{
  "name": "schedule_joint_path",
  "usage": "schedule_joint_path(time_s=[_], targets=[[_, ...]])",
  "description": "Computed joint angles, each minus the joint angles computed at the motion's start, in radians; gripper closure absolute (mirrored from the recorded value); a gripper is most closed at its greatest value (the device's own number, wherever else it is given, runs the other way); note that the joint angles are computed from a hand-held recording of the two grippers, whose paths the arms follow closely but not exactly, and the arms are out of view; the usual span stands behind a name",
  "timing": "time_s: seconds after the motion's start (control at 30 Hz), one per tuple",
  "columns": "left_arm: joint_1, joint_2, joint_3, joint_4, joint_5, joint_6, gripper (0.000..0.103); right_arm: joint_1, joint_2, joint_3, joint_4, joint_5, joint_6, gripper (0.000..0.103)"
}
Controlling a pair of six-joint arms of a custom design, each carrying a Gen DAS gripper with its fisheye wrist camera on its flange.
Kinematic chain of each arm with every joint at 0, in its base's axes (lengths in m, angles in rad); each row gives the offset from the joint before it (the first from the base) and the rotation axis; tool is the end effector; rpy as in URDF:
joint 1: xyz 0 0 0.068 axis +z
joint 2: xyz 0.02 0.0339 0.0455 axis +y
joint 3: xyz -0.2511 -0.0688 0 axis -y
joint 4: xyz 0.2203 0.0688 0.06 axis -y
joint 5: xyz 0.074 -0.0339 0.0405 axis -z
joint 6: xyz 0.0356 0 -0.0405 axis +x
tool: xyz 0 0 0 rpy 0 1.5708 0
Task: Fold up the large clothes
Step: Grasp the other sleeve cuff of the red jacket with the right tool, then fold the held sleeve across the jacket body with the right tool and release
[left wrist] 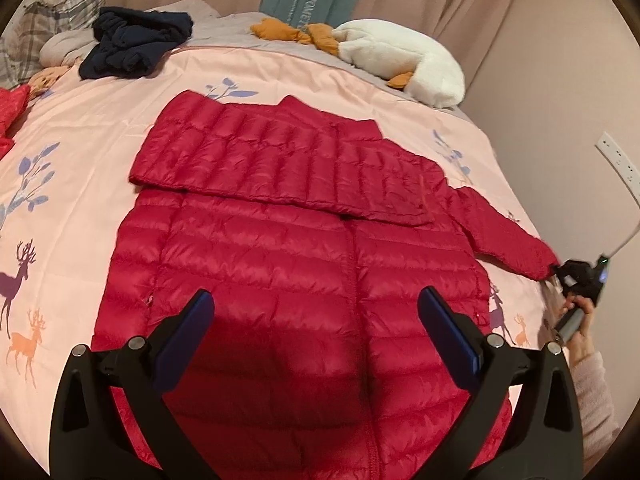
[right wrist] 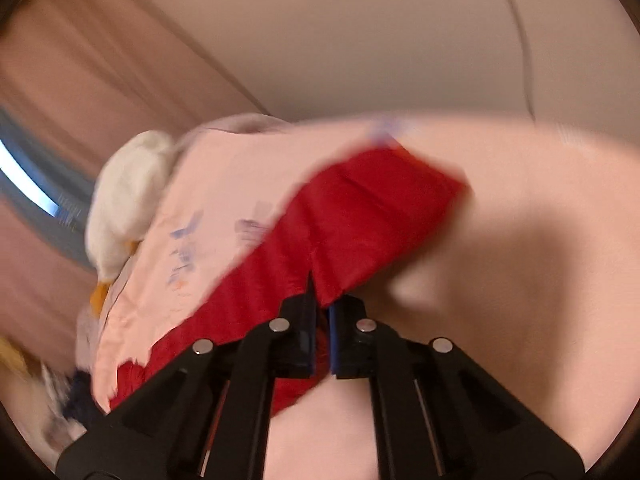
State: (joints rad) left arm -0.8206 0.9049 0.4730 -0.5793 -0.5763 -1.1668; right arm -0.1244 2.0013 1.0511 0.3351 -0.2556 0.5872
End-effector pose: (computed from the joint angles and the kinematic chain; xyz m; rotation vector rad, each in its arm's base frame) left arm 0.1132 -0.0930 0.1852 -0.6046 2.2906 -0.1867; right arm 0.3884 -0.0395 0.1348 0.6319 2.1224 0.5388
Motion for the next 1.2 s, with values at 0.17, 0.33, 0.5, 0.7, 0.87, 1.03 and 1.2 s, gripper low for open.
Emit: schedule_joint_path(time_s=[0.17,0.33,0.5,0.7,0.87,1.03,1.2], targets=[[0.037,-0.104,-0.048,-0.008,0.041,-0.014,0.001,0.193,-0.255,-0.081,-0.018,0.060,-0.196,0.099],[0.043,-0.222,-0.074,-0.046,0.067,-0.020,0.001,0.442,-0.371,-0.077,-0.073,0.133,-0.323,0.099],[0.107,-0.360,-0.096,-0.050,0.151,0.057,0.001,0.687,-0.302,-0.001,-0.115,0.216,-0.405,0.098],[0.472,-0.472,-0.189,0.102,0.517,0.224,0.001,0.946,-0.140,0.083,-0.150,0.395,-0.512,0.090],[0.769,-0.336,-0.299,0.379,0.860,0.260,0.001,1.067,0.051,0.223,-0.266,0.464,-0.602,0.059],[0.865,-0.062,-0.344,0.685,1.017,0.236,0.001,1.075,-0.004,0.101,-0.203,0.433,-0.604,0.043],[0.846,0.209,-0.315,0.957,1.041,0.197,0.001,1.022,-0.254,-0.225,-0.010,0.362,-0.534,0.032]])
